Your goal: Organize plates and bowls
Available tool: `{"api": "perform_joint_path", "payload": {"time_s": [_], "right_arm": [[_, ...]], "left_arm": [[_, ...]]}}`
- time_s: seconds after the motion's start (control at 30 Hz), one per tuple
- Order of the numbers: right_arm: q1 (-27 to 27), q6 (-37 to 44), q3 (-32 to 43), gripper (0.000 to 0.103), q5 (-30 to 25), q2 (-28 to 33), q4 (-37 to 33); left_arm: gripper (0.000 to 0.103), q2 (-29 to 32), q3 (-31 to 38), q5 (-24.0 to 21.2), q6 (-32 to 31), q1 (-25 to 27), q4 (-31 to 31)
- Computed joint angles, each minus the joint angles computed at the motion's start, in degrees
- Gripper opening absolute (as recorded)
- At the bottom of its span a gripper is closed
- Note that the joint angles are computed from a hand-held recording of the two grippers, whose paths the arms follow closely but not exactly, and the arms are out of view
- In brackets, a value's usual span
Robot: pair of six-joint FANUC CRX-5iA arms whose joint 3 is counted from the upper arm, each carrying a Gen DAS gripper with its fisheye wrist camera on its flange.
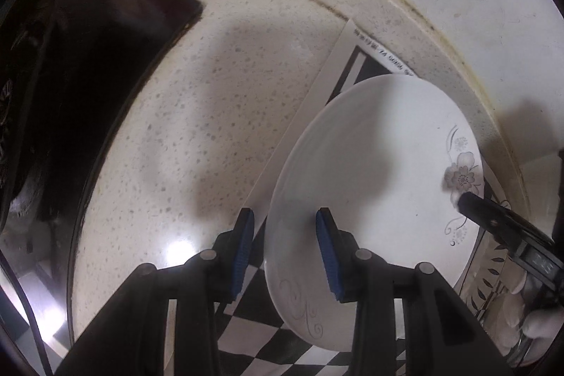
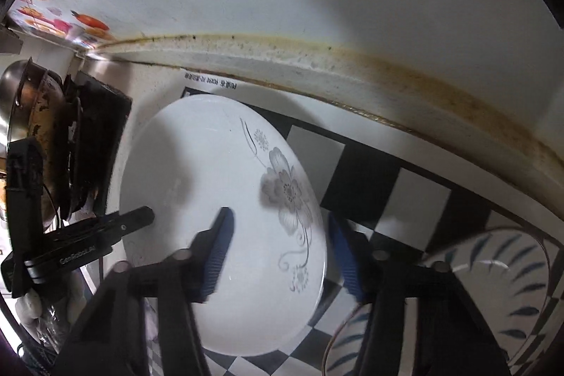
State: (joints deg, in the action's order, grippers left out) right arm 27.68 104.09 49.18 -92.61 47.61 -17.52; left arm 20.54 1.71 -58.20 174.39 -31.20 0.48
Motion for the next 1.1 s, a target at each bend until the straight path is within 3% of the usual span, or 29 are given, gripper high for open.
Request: {"api": "perform_joint_path", "payload": {"time_s": [0.13,0.23,0.73,1.1], "right_arm": [[0.2,0.8,-2.1,0.040,1.8,-0.9,1.2],[0.3,1.5,-3.1,0.026,3.0,-1.3,2.6],[-2.0,0.6,-7.7,0.020,4.6,-5.0,-1.6],[-4.4,1.4,-10.7,0.018,4.1,-10.0,-4.5]], "left_arm": [[0.028,1.1,1.3,-0.1,-2.5,-0.1,-0.2],[0.028,1.6,2.3,-0.7,-1.1,-0.7,-1.4],[0.027,-0.7,1.7,-1.1,1.4,-1.7,-2.7],[0.027,-1.3,5.8,-5.3,2.9,-3.5,-5.2]]}}
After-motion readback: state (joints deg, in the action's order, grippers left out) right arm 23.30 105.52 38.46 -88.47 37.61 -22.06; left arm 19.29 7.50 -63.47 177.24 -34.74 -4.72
